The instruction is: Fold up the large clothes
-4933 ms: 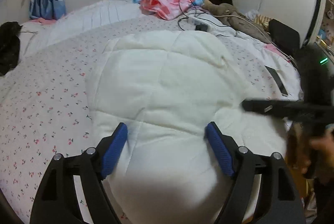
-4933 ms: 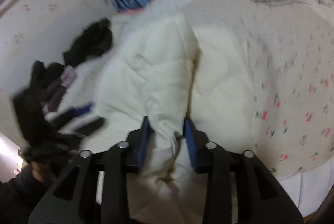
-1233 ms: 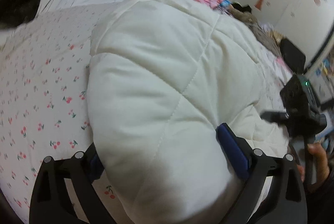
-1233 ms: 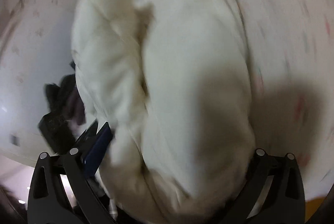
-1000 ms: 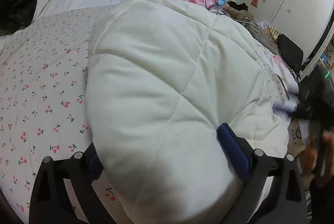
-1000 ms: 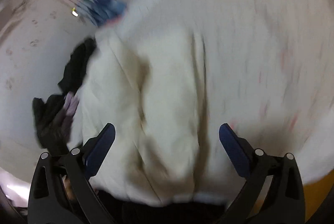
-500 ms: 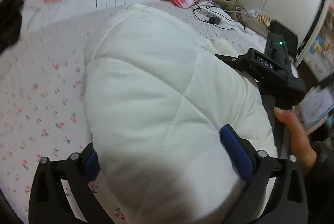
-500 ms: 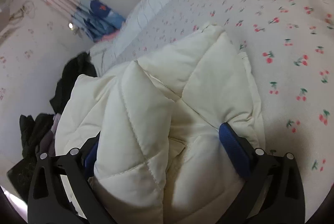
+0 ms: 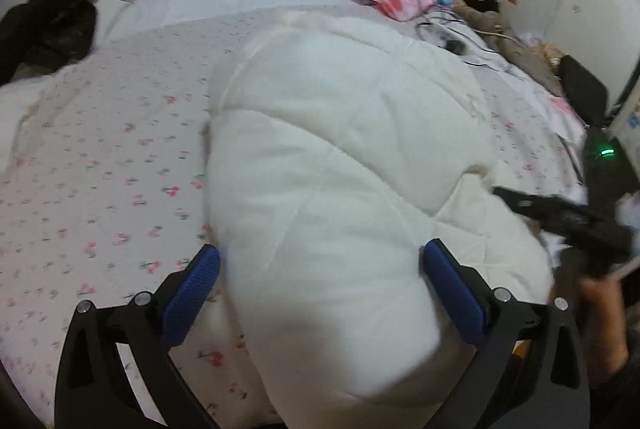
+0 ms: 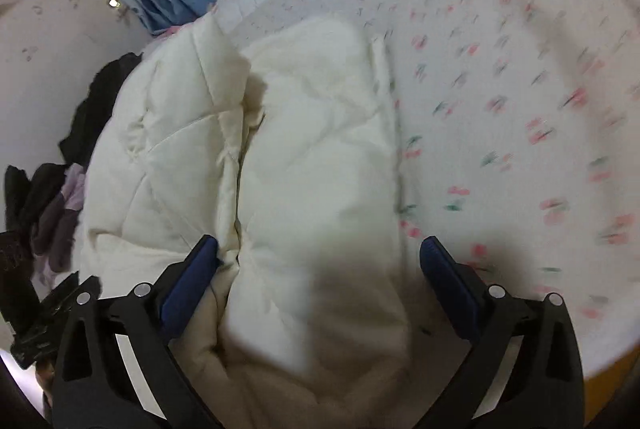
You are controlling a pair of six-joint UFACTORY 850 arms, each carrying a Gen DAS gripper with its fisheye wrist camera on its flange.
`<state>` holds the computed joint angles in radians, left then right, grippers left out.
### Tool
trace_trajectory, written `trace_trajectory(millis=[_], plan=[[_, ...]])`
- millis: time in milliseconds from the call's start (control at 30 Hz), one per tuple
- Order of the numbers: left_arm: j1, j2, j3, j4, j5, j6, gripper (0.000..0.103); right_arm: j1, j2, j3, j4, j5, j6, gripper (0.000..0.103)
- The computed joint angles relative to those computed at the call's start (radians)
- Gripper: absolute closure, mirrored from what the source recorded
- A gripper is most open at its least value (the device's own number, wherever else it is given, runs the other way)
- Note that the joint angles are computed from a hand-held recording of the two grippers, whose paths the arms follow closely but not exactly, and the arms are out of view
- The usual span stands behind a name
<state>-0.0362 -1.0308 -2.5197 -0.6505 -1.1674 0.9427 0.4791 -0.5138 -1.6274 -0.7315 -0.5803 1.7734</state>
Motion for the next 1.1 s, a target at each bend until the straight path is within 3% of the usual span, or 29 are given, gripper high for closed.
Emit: trace_trajectory(millis=[100, 167, 200, 267, 333, 400, 600, 733, 1100], plan=[[0.005, 0.129, 0.184, -0.032, 0.105, 0.063, 0.006, 0.076, 0.017, -0.024, -0.165, -0.148, 0.03, 0.007], [-0.003, 0.188, 0.274, -0.027, 0.162, 0.089, 0.006, 0.106, 0.01, -0.026, -0.172, -0.2, 0.028, 0.007], [-0.009, 0.204, 0.306, -0.006, 0.172, 0.082, 0.006, 0.107, -0.011, -0.041, -0.121, -0.201, -0.018, 0.007], [-0.019, 0.222, 0.337, 0.043, 0.157, 0.022, 0.006, 0.089, 0.001, 0.015, -0.024, -0.103, -0.045, 0.007], [-0.019, 0.254, 0.379, 0.036, 0.15, 0.011, 0.006, 0.091, 0.043, 0.043, -0.039, -0.11, 0.018, 0.007], [-0.022, 0.315, 0.464, 0.033, 0.199, 0.034, 0.006, 0.136, 0.029, -0.033, -0.106, -0.272, -0.041, 0.007], [-0.037, 0.45, 0.633, 0.05, 0.362, 0.075, 0.006, 0.208, -0.097, -0.303, -0.101, -0.545, -0.256, 0.007], [-0.026, 0.489, 0.672, 0.051, 0.407, 0.075, 0.006, 0.235, -0.156, -0.396, -0.112, -0.585, -0.309, 0.007], [-0.004, 0.485, 0.648, 0.045, 0.372, 0.039, 0.006, 0.23, -0.214, -0.498, -0.067, -0.599, -0.356, 0.007]])
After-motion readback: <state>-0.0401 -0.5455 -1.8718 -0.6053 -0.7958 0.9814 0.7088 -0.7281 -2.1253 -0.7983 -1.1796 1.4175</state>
